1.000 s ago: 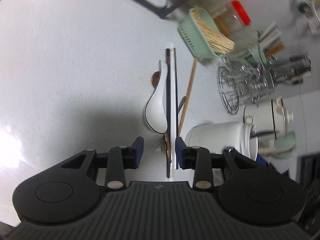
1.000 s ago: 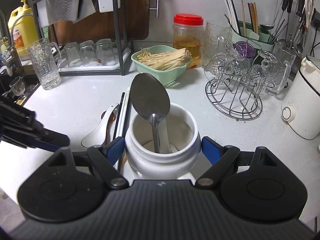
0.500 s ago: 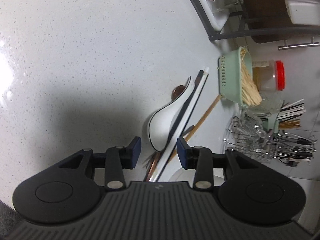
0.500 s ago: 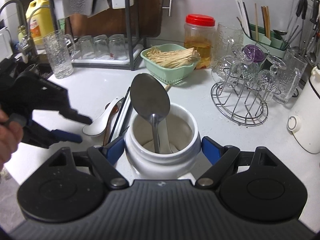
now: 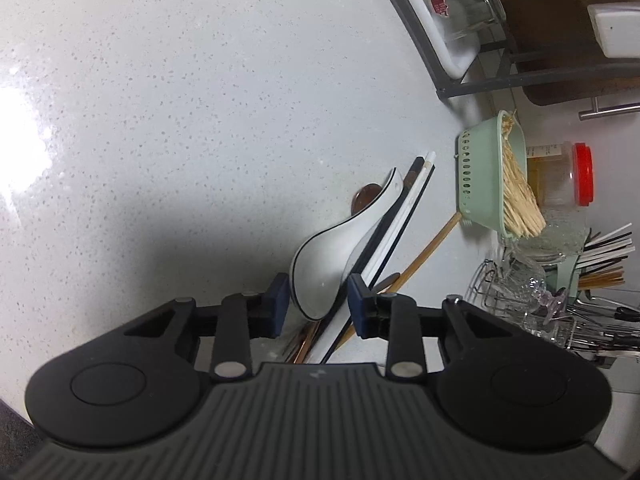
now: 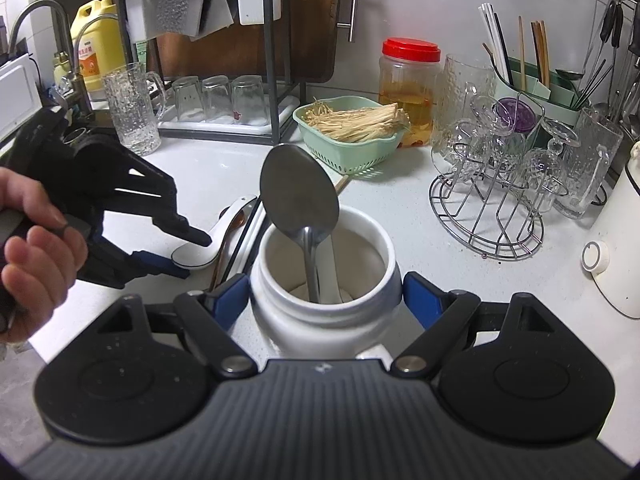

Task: Organize utensils
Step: 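Grasp the white ceramic spoon handle with the left gripper, then lift the white ceramic spoon with the left gripper toward the mug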

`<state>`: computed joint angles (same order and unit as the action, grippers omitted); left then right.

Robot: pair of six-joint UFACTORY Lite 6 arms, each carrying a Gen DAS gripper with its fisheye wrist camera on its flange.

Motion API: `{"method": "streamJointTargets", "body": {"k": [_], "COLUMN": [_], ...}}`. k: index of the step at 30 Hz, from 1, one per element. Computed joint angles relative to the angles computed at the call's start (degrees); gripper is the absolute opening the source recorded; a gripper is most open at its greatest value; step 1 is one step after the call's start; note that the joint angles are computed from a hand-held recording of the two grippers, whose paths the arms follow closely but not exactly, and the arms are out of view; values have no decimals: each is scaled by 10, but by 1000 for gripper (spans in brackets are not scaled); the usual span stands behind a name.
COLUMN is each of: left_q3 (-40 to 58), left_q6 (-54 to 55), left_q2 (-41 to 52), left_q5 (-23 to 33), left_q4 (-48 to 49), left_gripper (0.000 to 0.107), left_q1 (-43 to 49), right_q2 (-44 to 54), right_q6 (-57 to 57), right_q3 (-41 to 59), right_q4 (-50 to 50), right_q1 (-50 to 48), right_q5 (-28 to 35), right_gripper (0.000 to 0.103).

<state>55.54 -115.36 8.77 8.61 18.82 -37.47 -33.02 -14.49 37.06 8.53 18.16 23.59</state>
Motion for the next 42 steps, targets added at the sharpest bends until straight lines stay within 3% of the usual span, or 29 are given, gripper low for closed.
{"method": "streamJointTargets", "body": {"k": [6, 11, 19, 32, 42], "left_q3": [27, 71, 128, 234, 399], "left_q6": [-129, -99, 15, 192, 346], "left_q2": [16, 44, 69, 69, 87], "left_q5": [49, 95, 161, 313, 480], "left_q4": [82, 54, 7, -39, -70], "left_gripper": [22, 13, 5, 5, 5], "left_q1": [-20, -28, -27, -38, -45], "right_q2": [0, -5, -13, 10, 28], "right_q6": [-1, -3, -35, -174, -280], "right_q3": [-2, -7, -16, -14, -8], "right_q4": [1, 2, 26, 141, 226], "right_q1": [0, 1, -4, -30, -49], "right_q5": [-5, -8, -15, -34, -31], "right_gripper": [86, 86, 86, 86, 86]}}
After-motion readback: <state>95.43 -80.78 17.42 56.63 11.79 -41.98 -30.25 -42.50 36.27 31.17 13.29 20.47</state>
